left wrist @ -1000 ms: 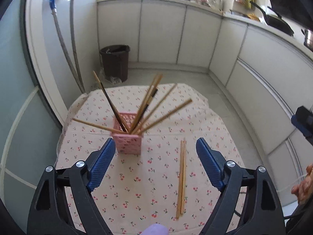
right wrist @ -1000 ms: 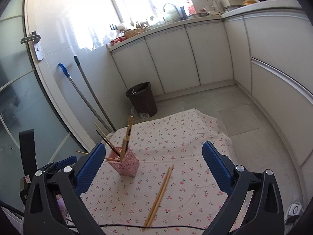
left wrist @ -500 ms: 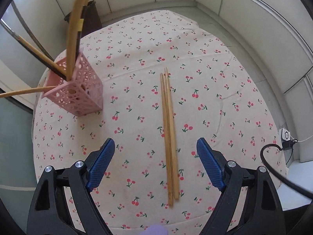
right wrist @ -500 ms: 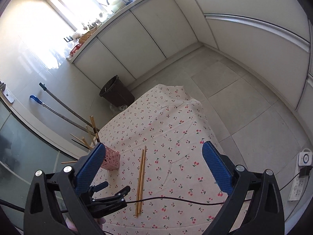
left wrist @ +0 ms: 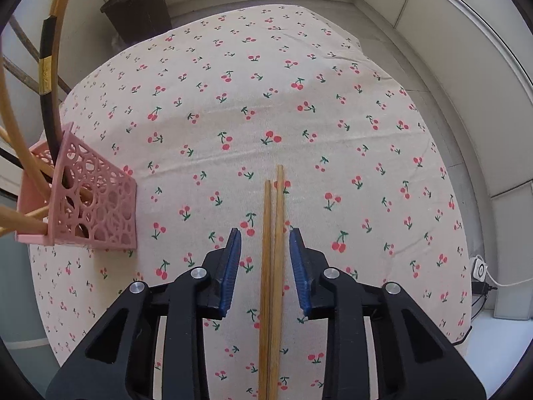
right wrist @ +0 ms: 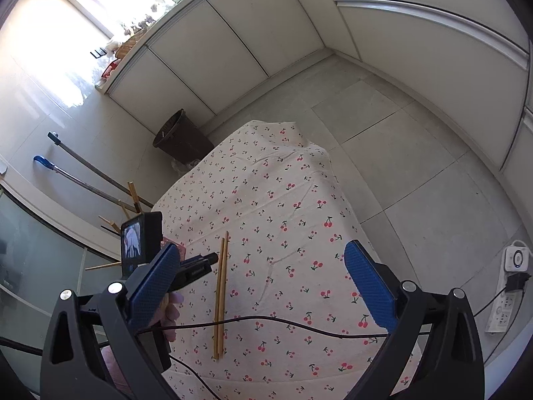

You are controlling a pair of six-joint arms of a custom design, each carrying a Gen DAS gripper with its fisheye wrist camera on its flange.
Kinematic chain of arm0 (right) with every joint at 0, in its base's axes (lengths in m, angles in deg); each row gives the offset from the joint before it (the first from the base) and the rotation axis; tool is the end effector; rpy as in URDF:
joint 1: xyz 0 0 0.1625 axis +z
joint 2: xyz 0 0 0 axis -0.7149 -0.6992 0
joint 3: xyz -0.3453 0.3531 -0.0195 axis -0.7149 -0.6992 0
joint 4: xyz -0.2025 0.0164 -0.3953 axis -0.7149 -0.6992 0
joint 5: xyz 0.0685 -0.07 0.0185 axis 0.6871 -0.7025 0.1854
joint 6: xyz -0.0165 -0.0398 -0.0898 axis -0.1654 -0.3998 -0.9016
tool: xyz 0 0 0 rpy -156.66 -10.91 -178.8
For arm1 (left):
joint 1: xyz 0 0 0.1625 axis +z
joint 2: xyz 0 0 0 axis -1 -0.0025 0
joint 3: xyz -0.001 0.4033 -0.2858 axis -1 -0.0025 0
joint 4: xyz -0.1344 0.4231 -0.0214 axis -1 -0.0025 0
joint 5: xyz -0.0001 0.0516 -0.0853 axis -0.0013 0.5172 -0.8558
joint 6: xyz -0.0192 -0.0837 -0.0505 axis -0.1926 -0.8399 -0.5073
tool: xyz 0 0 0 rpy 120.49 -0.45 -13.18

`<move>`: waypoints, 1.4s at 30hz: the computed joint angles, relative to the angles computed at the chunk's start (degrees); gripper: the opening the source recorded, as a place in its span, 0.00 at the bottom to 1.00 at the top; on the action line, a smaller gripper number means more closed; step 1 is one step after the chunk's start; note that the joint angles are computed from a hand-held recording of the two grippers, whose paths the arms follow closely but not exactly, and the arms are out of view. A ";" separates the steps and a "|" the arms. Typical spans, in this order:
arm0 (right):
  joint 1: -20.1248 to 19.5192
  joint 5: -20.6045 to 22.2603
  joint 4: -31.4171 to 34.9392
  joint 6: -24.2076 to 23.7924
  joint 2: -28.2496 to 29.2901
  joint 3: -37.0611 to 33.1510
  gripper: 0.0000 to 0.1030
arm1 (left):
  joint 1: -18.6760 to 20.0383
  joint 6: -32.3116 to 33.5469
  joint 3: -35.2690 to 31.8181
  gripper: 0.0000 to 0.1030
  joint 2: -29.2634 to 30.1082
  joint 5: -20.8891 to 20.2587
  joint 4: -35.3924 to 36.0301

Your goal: Organize utensils

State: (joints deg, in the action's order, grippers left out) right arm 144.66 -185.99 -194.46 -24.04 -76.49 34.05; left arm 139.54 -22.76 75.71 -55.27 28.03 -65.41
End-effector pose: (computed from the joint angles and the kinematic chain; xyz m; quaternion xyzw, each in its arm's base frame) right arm 0.1846 -0.6246 0.4618 -0.1432 -0.8836 0.4194 0.1508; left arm -0.4534 -0.8378 0.0645 0.2404 0.9045 -0.0556 0.3479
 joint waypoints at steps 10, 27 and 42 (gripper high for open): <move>-0.86 1.28 1.88 0.70 0.54 -0.53 0.93 | 1.58 -1.01 -5.01 0.26 3.41 0.82 3.01; -2.89 0.11 7.62 2.44 7.76 -7.71 0.93 | 0.96 1.99 4.89 0.04 -0.51 -3.10 -3.64; -1.91 -4.86 19.55 1.59 24.59 -22.65 0.87 | -2.29 1.56 34.70 0.05 -23.39 3.07 -21.55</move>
